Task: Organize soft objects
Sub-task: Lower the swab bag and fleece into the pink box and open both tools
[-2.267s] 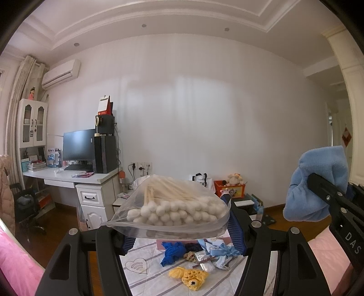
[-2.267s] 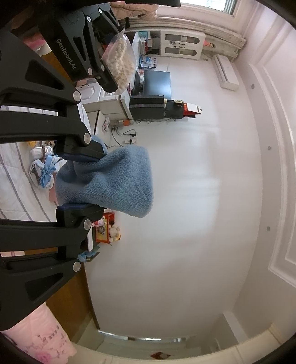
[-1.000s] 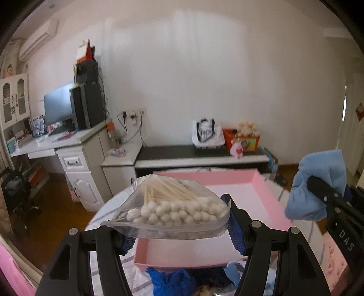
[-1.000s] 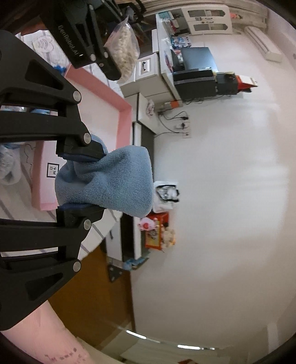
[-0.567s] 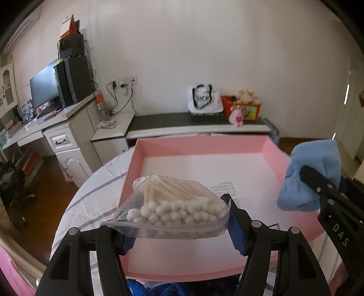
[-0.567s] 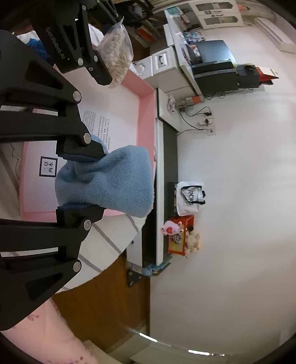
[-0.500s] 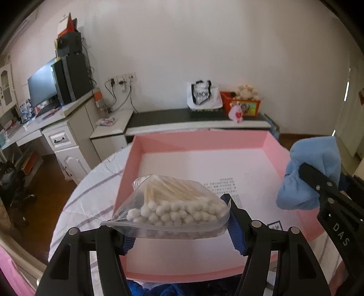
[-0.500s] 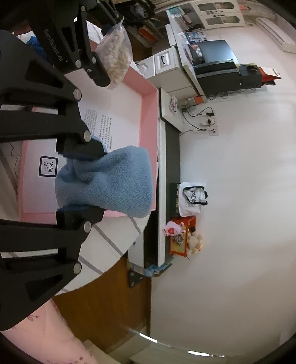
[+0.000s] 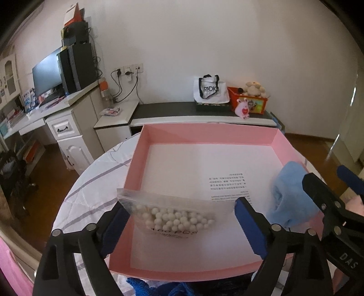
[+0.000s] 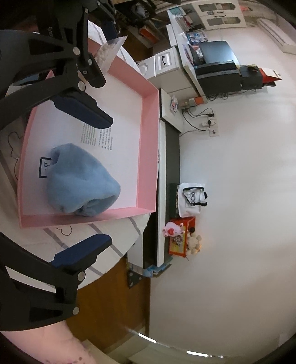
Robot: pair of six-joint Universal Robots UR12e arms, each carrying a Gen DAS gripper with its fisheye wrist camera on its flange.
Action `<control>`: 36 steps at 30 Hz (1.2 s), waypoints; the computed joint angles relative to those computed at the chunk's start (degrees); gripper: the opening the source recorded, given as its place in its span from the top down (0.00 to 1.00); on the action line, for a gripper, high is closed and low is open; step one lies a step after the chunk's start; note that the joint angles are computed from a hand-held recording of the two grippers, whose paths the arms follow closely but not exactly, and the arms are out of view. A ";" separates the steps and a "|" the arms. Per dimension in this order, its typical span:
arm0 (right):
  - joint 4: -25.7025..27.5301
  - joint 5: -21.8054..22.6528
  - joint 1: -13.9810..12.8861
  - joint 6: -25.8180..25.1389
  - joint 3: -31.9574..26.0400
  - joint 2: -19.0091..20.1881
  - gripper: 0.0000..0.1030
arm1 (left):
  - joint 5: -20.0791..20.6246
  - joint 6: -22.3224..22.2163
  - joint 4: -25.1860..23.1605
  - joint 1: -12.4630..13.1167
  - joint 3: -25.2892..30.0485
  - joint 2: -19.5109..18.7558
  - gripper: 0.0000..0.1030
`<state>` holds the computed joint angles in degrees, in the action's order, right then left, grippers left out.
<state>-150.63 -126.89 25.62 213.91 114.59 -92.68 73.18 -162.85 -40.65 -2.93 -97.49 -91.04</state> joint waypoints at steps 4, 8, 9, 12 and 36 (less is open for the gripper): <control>0.09 -0.59 0.26 -0.30 -0.20 0.14 0.07 | -0.77 1.16 0.85 1.50 -2.97 2.32 0.12; -0.42 0.21 0.12 -0.13 0.02 -0.02 0.07 | -1.40 1.75 1.07 1.96 -4.36 3.46 0.12; -0.50 0.36 0.06 -0.04 0.09 -0.07 0.07 | -1.77 2.03 1.26 2.46 -5.24 4.16 0.12; -0.41 0.46 0.05 0.32 0.17 -0.16 0.07 | -1.68 1.80 2.02 2.83 -6.07 4.77 0.12; 0.72 -0.84 1.92 1.05 0.03 -2.06 0.07 | -2.65 2.39 4.63 4.10 -9.33 8.91 0.04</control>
